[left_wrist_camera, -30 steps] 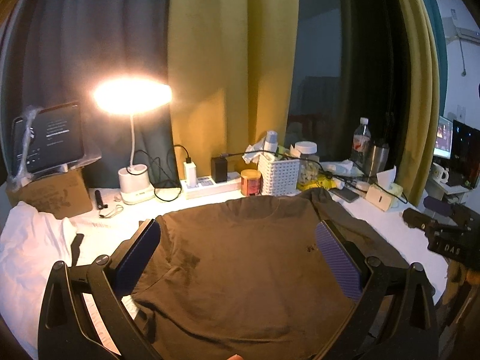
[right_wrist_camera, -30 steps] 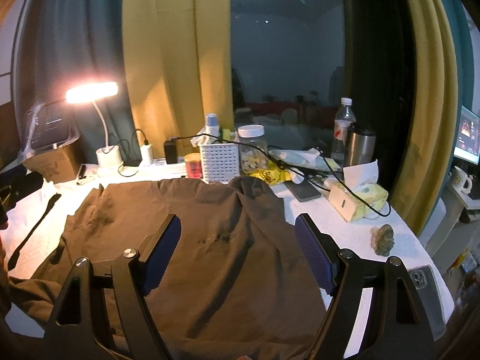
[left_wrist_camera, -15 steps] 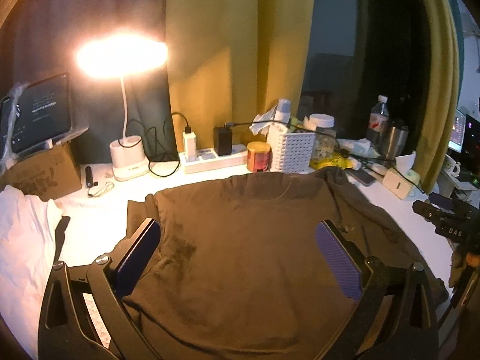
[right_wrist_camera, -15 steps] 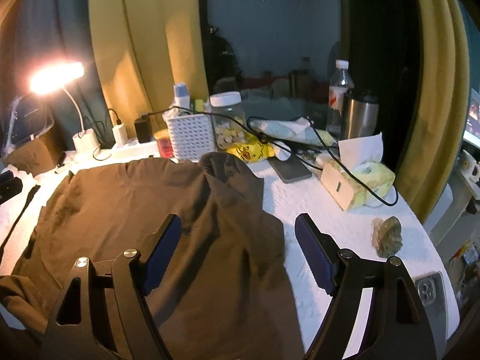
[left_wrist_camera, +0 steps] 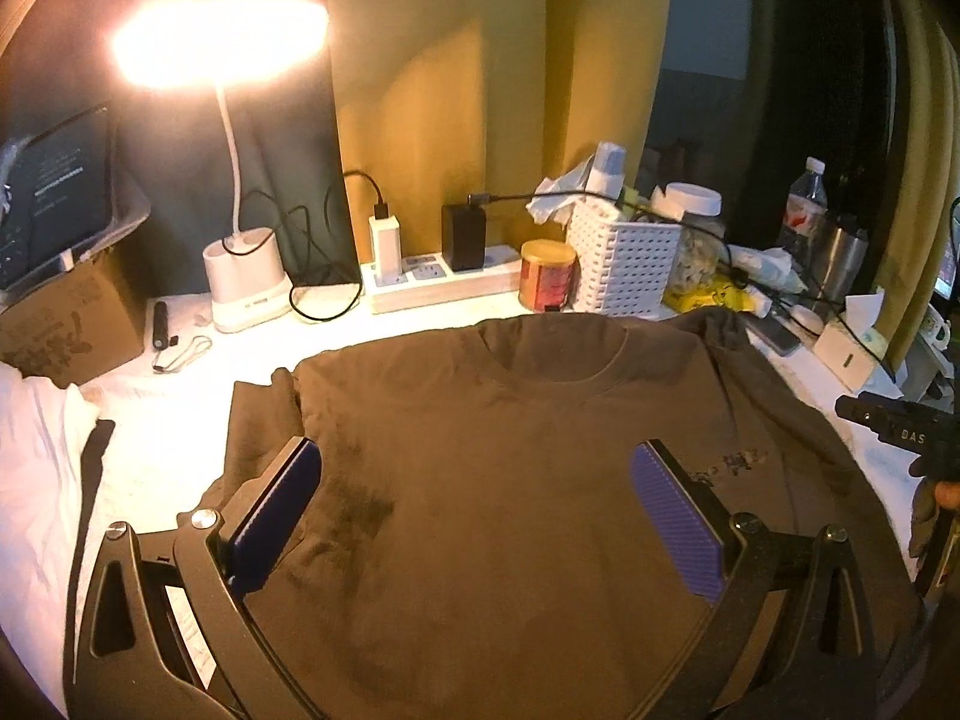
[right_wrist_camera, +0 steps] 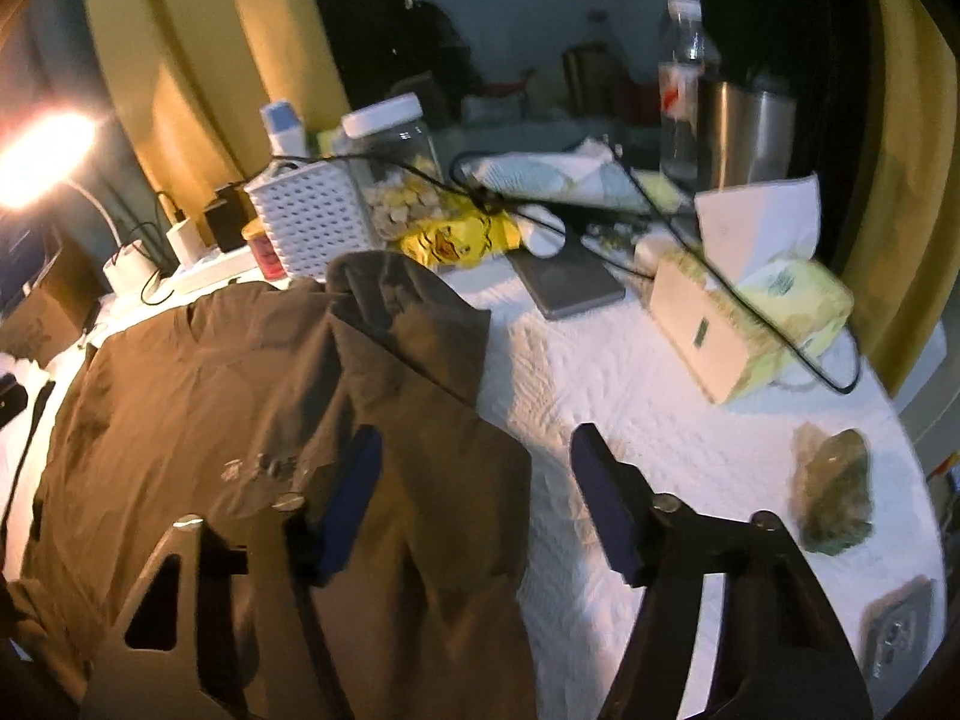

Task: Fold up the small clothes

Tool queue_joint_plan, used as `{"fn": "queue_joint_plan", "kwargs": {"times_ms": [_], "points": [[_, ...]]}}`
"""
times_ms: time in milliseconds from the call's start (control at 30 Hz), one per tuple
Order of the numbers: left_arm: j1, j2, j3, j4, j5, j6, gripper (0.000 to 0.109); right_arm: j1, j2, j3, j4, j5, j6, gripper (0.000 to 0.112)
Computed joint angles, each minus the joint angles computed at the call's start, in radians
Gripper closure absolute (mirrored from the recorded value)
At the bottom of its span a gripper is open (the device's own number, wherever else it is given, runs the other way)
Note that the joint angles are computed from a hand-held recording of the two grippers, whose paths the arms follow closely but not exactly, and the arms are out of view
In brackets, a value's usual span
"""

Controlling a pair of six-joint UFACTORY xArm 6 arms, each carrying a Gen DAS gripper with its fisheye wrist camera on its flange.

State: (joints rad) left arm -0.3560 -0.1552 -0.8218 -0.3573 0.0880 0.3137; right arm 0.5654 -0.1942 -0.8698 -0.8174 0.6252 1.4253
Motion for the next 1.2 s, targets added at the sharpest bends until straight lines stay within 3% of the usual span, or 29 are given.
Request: {"fn": "queue_joint_plan", "kwargs": {"times_ms": [67,233,433,667,867,1000,1100,1167,1200], "points": [[0.003,0.018,-0.015,0.001,0.004,0.003,0.007,-0.028,0.021,0.005,0.047,-0.039,-0.03,0.048],[0.012,0.052,-0.043,-0.003,0.021,0.007,0.007,-0.065,0.078,-0.001,0.16,-0.099,-0.104,0.074],[0.017,0.061,-0.052,-0.063,0.04,0.06,0.007,-0.063,0.102,-0.016,0.162,-0.127,-0.133,0.103],[0.013,0.036,-0.037,-0.21,0.041,0.195,0.007,0.001,0.083,-0.07,0.026,-0.114,-0.144,0.103],[0.026,-0.009,-0.003,-0.304,0.049,0.284,0.007,0.075,0.143,-0.13,0.107,-0.103,-0.293,0.103],[0.044,-0.036,0.021,-0.341,0.054,0.316,0.007,0.111,0.185,-0.155,0.112,-0.087,-0.286,0.103],[0.06,-0.053,0.034,-0.374,0.062,0.35,0.007,0.121,0.211,-0.162,0.192,-0.083,-0.338,0.103],[0.071,-0.061,0.04,-0.389,0.064,0.367,0.007,0.134,0.22,-0.168,0.214,-0.076,-0.346,0.095],[0.077,-0.064,0.043,-0.398,0.065,0.376,0.007,0.141,0.223,-0.172,0.227,-0.072,-0.356,0.084]]}}
